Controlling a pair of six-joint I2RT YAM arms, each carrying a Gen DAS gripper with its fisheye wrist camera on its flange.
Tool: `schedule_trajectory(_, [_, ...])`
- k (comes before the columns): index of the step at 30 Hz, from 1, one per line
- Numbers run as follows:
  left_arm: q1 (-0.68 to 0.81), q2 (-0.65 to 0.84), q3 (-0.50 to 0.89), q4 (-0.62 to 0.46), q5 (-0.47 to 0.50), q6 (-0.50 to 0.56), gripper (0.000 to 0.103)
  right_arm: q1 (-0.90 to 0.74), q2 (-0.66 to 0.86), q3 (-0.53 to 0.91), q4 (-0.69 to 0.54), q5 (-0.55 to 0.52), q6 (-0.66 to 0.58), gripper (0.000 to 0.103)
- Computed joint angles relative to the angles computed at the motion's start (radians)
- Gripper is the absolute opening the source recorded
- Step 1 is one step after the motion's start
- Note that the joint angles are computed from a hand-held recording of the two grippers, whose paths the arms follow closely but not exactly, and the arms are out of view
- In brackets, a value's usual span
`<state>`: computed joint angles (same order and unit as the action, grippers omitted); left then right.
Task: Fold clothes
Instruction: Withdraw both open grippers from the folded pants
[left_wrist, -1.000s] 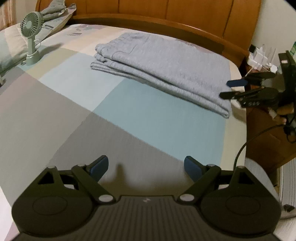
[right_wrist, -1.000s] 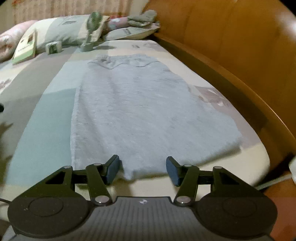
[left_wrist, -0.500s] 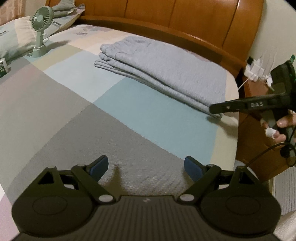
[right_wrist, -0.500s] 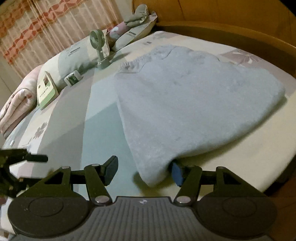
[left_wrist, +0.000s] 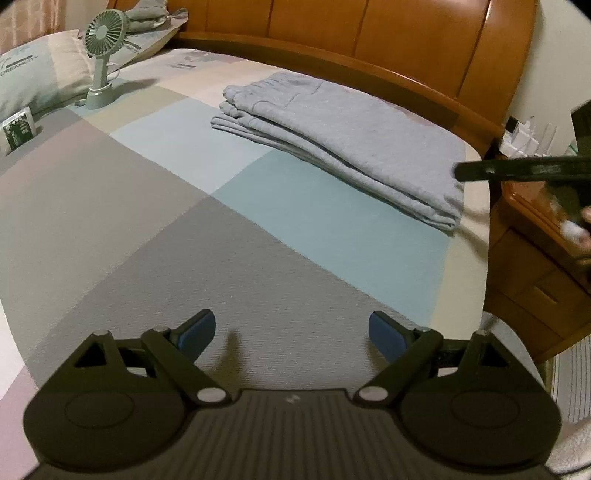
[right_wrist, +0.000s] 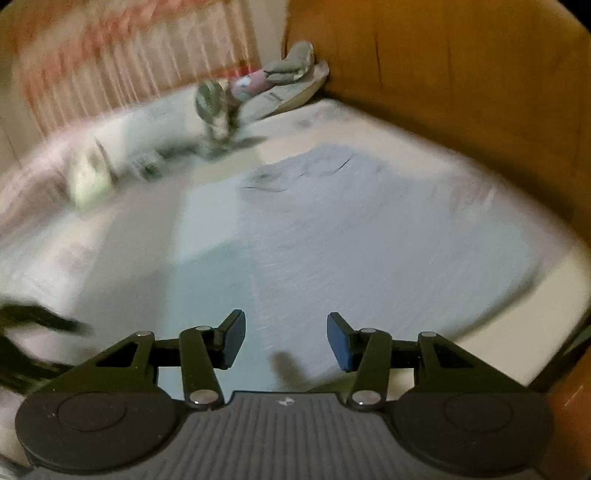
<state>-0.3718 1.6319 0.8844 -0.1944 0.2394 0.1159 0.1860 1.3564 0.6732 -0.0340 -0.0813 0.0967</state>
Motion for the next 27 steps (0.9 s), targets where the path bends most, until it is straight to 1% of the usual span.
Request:
schedule_trajectory(1, [-0.001,-0.001,-0.002,0.002,-0.003,-0.002,0.09,0.043,0.041,0.009,0.031,0.113,-0.058,0.053])
schedule_trajectory(2, [-0.002,-0.003,-0.005,0.004,-0.007,-0.005,0.09,0.059,0.098,0.028,0.026,0.167,-0.094,0.052])
schedule_trajectory(3, [-0.003,-0.005,-0.01,0.008,-0.011,-0.006,0.09,0.052,0.111,0.019,0.033,0.157,-0.093,0.051])
schedule_trajectory(5, [0.0,-0.011,-0.023,0.015,-0.01,0.004,0.09,0.034,0.131,-0.003,0.048,0.13,-0.086,0.051])
schedule_trajectory(7, [0.001,-0.001,-0.019,0.015,-0.017,0.012,0.09,0.009,0.097,0.002,0.022,0.088,-0.07,0.051])
schedule_trajectory(8, [-0.003,0.006,-0.014,0.016,-0.029,0.012,0.09,-0.004,0.081,0.007,0.008,0.066,-0.061,0.051])
schedule_trajectory(10, [-0.016,0.016,-0.01,0.025,-0.067,0.007,0.09,-0.036,0.074,0.012,0.032,0.041,-0.044,0.051])
schedule_trajectory(11, [-0.026,0.016,-0.014,0.037,-0.091,0.001,0.09,-0.044,0.094,0.026,0.035,0.061,-0.04,0.052])
schedule_trajectory(12, [-0.036,0.015,-0.017,0.047,-0.115,-0.003,0.09,-0.051,0.115,0.042,0.037,0.084,-0.037,0.055])
schedule_trajectory(13, [-0.043,0.011,-0.026,0.062,-0.133,-0.005,0.091,-0.065,0.148,0.068,0.028,0.084,-0.04,0.056])
schedule_trajectory(15, [-0.052,-0.002,-0.049,0.095,-0.159,-0.004,0.095,-0.093,0.215,0.124,0.006,0.082,-0.045,0.056])
schedule_trajectory(17, [-0.055,-0.013,-0.072,0.13,-0.174,0.005,0.097,-0.127,0.236,0.155,0.051,0.053,-0.038,0.057])
schedule_trajectory(19, [-0.058,-0.019,-0.091,0.169,-0.197,0.014,0.097,-0.16,0.28,0.214,0.083,0.013,-0.013,0.061])
schedule_trajectory(22, [-0.068,-0.019,-0.109,0.217,-0.242,0.006,0.097,-0.187,0.414,0.354,0.089,-0.034,-0.01,0.064])
schedule_trajectory(23, [-0.071,-0.019,-0.114,0.229,-0.253,0.003,0.098,-0.19,0.46,0.396,0.083,-0.031,-0.01,0.064])
schedule_trajectory(25, [-0.078,-0.02,-0.123,0.25,-0.273,-0.001,0.098,-0.207,0.558,0.493,0.034,-0.018,-0.005,0.064])
schedule_trajectory(27, [-0.081,-0.022,-0.132,0.265,-0.288,-0.003,0.099,-0.219,0.576,0.516,0.021,0.008,0.02,0.063])
